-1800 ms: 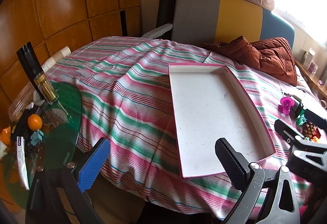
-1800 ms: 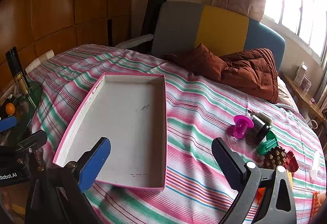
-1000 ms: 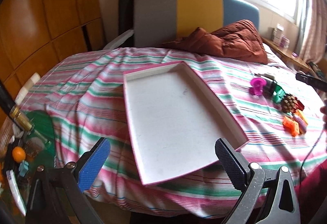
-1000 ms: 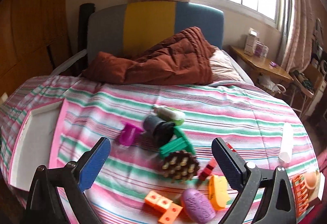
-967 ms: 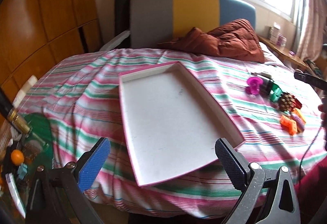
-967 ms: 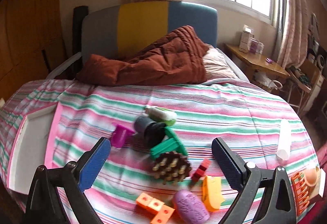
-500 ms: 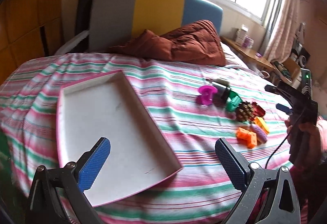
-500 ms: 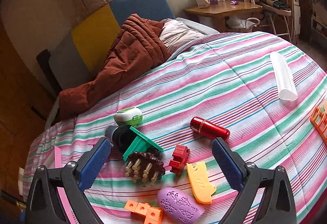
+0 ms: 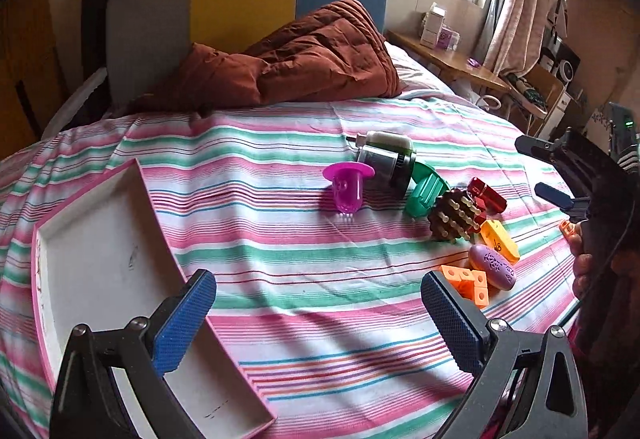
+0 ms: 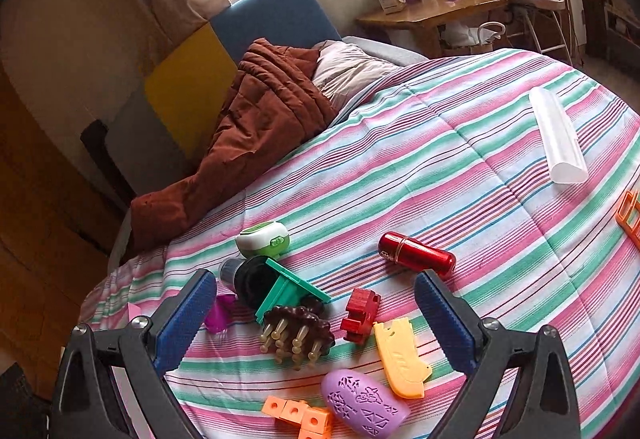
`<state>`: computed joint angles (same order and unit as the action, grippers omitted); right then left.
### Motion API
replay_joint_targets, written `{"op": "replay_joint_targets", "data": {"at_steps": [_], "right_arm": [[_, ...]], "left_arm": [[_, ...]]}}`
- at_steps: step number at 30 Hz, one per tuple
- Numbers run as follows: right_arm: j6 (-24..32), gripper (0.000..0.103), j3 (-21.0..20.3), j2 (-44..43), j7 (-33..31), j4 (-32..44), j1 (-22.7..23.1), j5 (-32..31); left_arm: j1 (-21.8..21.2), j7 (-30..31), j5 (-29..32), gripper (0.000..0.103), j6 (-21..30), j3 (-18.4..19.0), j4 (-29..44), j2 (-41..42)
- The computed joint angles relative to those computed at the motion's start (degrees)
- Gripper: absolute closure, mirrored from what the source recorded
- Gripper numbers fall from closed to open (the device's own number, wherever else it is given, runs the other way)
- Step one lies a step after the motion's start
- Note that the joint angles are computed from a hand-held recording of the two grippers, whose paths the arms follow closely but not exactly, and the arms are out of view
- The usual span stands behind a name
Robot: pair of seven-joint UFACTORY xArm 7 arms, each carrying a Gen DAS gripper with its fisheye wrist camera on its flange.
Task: Organize rigid objects
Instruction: 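Move the left tool toward the magenta cup-shaped toy, then close the left tool on the magenta cup-shaped toy and lift it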
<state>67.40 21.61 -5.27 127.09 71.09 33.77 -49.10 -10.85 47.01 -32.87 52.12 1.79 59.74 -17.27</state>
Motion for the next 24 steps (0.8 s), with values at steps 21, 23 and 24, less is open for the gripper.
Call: {"op": "replay_joint_targets", "data": {"at_steps": [21,23,24], "right_arm": [[-4.20,0.002,0.17,-1.23,0.11,-1.88,-1.55,-0.46],[-4.24,0.002,0.14,-1.22,-0.06,-1.91,-1.61,-0.19],[-4.19,0.002,0.15,-1.19,-0.15,-1.88,-1.62,-0.12]], "left_arm": [[-2.19,-10.48,9.55,0.000,-3.03,-8.52,16.17,21.44],[-2.37,-12.09,10.63,0.001,-2.54,-9.06,17.81,23.53],[-2.45,-12.94,11.19,0.003,-2.14,-9.27,18.49,24.39]]}}
